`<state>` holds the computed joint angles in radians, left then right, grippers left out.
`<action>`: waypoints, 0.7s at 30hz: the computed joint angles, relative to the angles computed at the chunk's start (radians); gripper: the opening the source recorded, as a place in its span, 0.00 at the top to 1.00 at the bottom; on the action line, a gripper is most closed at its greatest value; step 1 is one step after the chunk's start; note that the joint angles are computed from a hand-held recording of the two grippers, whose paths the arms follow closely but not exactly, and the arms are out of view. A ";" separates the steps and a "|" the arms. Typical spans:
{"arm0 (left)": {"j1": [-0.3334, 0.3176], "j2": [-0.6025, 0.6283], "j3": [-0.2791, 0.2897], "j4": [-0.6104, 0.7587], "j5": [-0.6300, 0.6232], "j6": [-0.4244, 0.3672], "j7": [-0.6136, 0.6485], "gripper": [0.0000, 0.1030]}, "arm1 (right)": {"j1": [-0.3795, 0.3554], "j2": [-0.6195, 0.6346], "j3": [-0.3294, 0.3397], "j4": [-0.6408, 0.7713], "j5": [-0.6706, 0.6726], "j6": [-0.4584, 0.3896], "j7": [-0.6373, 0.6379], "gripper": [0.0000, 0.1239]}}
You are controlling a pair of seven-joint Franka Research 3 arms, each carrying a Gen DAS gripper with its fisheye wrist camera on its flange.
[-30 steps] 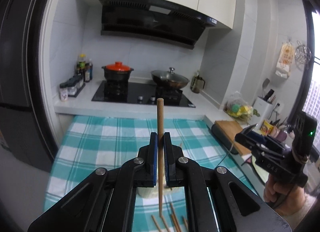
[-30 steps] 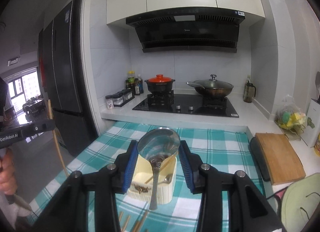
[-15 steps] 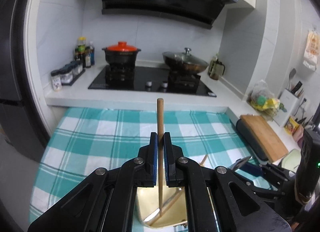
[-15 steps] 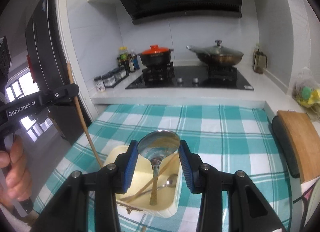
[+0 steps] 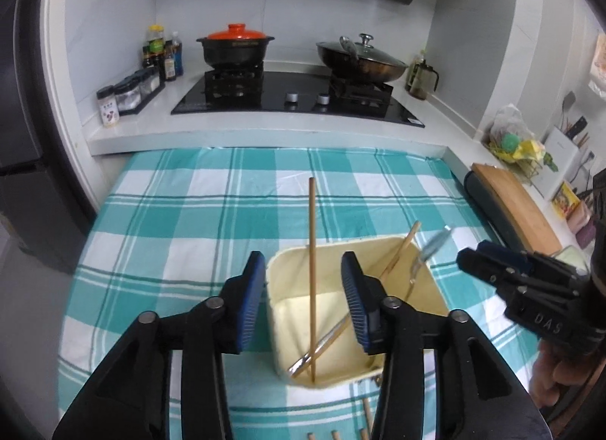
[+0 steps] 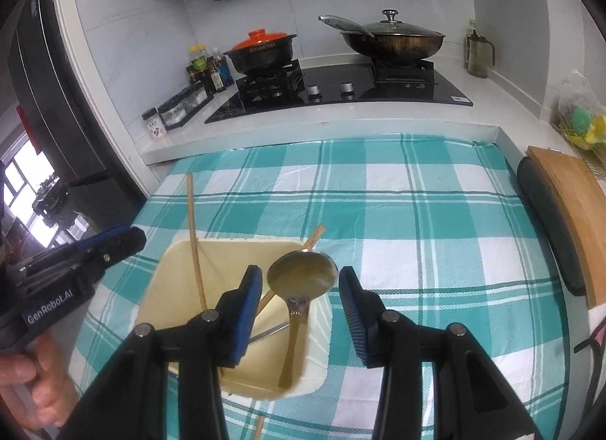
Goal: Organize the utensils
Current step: 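Carry spoon and chopstick into the cream holder and open both tools, then move both tools back toward the remaining wooden chopsticks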
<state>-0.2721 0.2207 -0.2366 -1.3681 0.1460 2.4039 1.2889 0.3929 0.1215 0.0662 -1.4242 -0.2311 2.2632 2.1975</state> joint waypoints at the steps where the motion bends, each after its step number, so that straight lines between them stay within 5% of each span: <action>1: 0.011 -0.051 -0.002 -0.058 -0.011 0.006 0.026 0.51 | 0.003 -0.026 0.002 -0.019 -0.010 0.005 0.003 0.65; 7: 0.029 -0.435 0.028 -0.501 -0.118 0.002 0.204 0.34 | -0.007 -0.262 0.054 -0.214 -0.021 -0.011 -0.032 0.62; 12: -0.038 -0.719 0.062 -0.848 -0.181 -0.038 0.238 0.34 | -0.039 -0.541 0.143 -0.500 -0.046 -0.039 -0.041 0.60; 21: -0.174 -1.009 0.046 -1.212 -0.264 0.034 -0.003 0.32 | -0.076 -0.952 0.402 -0.923 0.008 -0.066 0.185 0.60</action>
